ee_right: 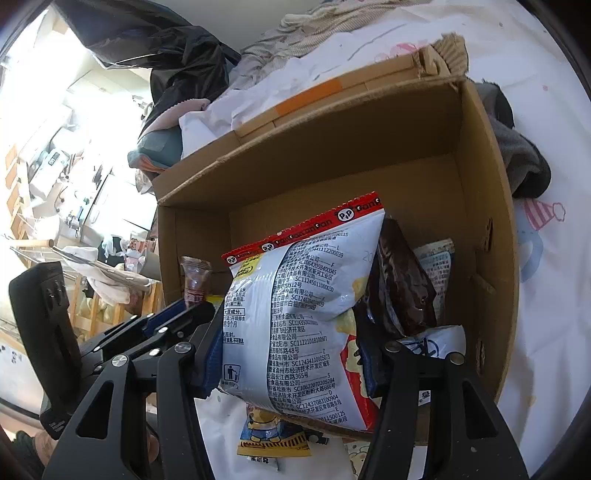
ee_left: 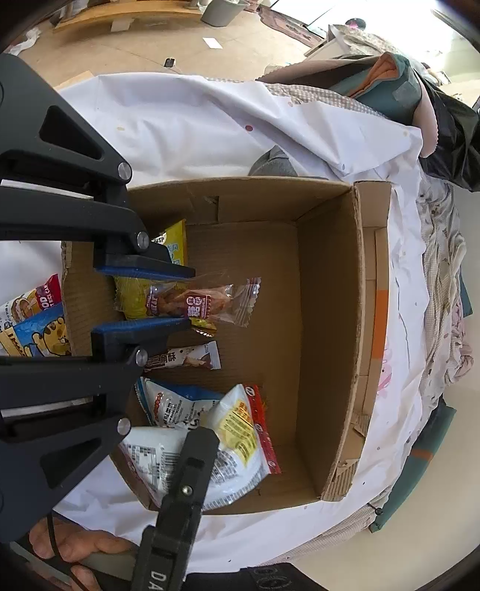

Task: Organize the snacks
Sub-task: 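Lower both snacks into the box and open both grippers, then withdraw both tools from the box toward the remaining snacks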

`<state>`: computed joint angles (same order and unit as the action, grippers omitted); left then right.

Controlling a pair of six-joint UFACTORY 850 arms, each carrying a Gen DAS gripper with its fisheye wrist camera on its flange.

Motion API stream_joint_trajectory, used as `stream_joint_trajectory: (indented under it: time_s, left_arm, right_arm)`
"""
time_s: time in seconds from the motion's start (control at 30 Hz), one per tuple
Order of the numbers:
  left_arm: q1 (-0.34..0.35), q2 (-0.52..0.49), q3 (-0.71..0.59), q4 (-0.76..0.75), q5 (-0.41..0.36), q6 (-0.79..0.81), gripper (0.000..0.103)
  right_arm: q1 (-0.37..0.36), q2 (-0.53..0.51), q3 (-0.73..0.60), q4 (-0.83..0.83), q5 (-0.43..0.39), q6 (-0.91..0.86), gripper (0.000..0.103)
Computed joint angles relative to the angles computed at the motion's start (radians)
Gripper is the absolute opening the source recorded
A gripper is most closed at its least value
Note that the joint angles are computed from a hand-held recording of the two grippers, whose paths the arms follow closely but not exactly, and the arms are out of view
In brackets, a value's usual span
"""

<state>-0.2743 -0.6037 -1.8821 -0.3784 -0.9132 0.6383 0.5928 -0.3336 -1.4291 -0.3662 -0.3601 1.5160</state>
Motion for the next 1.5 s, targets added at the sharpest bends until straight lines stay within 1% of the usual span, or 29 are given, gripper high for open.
stream_joint_trajectory:
  time_s: [0.23,0.33,0.53,0.63,0.73,0.77,0.8,0.87,0.97,1.0,1.07,1.13,1.23,1.27,1.33,1.4,1.43,1.5]
  left_arm:
    - [0.006,-0.01,-0.02,0.009,-0.018,-0.027,0.017]
    - [0.006,-0.012,-0.024,0.016,-0.018,-0.038,0.018]
    - [0.008,-0.007,-0.016,0.021,-0.011,-0.04,0.018]
    - [0.013,-0.01,-0.019,0.009,-0.024,-0.034,0.018]
    - [0.016,-0.012,-0.023,0.002,-0.031,-0.033,0.019]
    - [0.017,-0.014,-0.026,0.0,-0.036,-0.031,0.023]
    - [0.018,-0.015,-0.028,-0.001,-0.041,-0.033,0.028]
    - [0.019,-0.018,-0.034,0.01,-0.051,-0.054,0.049]
    - [0.02,-0.024,-0.046,0.022,-0.06,-0.09,0.063]
    - [0.022,-0.022,-0.045,0.014,-0.057,-0.086,0.066]
    - [0.023,-0.017,-0.037,0.011,-0.041,-0.079,0.074]
    - [0.025,-0.015,-0.034,0.003,-0.038,-0.072,0.074]
    - [0.029,-0.005,-0.021,-0.017,-0.029,-0.07,0.074]
    - [0.032,0.003,-0.01,-0.039,-0.02,-0.055,0.074]
    - [0.034,0.015,0.003,-0.066,-0.01,-0.022,0.074]
    - [0.036,0.035,0.028,-0.092,0.017,0.017,0.074]
    - [0.038,0.045,0.041,-0.101,0.033,0.03,0.074]
    - [0.043,0.052,0.046,-0.12,0.034,0.042,0.074]
  right_arm:
    - [0.0,-0.021,-0.029,0.037,-0.01,-0.061,0.06]
    - [0.002,-0.024,-0.035,0.022,-0.013,-0.054,0.06]
    - [0.0,-0.008,-0.01,0.005,0.014,-0.037,0.06]
    - [-0.002,0.0,0.0,0.004,0.016,-0.027,0.063]
    - [-0.003,0.009,0.011,-0.016,0.018,0.005,0.07]
    - [-0.002,0.012,0.012,-0.036,0.016,0.027,0.075]
    - [0.0,0.016,0.015,-0.064,0.012,0.057,0.083]
    - [0.0,0.029,0.031,-0.12,0.025,0.128,0.093]
    - [-0.003,0.038,0.043,-0.147,0.034,0.176,0.094]
    - [-0.004,0.04,0.046,-0.146,0.035,0.179,0.094]
    - [-0.005,0.042,0.047,-0.138,0.036,0.173,0.094]
    - [-0.004,0.044,0.048,-0.151,0.03,0.177,0.094]
    - [0.004,0.048,0.037,-0.198,-0.007,0.202,0.094]
    - [0.011,0.052,0.035,-0.233,-0.029,0.235,0.094]
    - [0.034,0.064,0.033,-0.336,-0.105,0.326,0.094]
    - [0.055,0.08,0.039,-0.426,-0.173,0.424,0.094]
    - [0.061,0.093,0.052,-0.465,-0.184,0.475,0.094]
    - [0.068,0.114,0.073,-0.498,-0.194,0.531,0.094]
